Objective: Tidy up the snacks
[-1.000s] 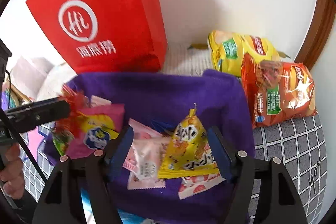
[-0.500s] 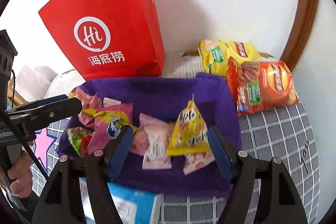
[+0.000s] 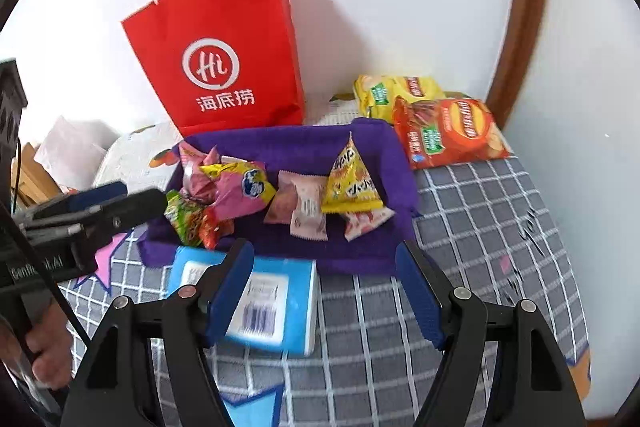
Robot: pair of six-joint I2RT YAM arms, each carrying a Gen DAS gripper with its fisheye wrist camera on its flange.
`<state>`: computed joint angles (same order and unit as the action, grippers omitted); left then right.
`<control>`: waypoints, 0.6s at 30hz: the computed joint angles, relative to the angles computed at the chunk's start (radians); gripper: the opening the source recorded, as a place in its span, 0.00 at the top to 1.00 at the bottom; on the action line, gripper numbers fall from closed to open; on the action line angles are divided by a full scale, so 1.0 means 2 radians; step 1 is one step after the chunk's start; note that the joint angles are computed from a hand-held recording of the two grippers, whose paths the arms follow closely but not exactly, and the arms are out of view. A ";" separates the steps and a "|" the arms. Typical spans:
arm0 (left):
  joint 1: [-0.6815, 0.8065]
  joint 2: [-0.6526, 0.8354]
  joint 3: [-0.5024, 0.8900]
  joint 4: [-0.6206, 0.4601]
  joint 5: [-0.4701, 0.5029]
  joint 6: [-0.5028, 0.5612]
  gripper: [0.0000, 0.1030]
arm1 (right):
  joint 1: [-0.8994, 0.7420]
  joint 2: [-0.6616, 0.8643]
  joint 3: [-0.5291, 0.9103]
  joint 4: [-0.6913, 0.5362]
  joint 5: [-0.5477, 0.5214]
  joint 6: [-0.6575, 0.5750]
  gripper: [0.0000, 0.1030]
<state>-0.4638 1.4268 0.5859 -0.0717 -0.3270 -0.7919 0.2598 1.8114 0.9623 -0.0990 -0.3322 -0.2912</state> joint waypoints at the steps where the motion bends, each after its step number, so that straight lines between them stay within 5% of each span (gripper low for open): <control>1: -0.028 -0.017 -0.004 -0.022 -0.025 -0.021 0.14 | -0.009 -0.026 -0.023 -0.001 -0.010 0.000 0.26; 9: -0.238 -0.082 0.005 -0.176 -0.191 -0.213 0.04 | -0.075 -0.195 -0.158 -0.018 -0.044 -0.050 0.08; 14: -0.356 -0.022 0.070 -0.319 -0.259 -0.381 0.01 | -0.154 -0.286 -0.216 -0.067 -0.087 -0.099 0.01; 18: -0.425 0.033 0.114 -0.403 -0.268 -0.494 0.01 | -0.216 -0.326 -0.246 -0.100 -0.114 -0.141 0.01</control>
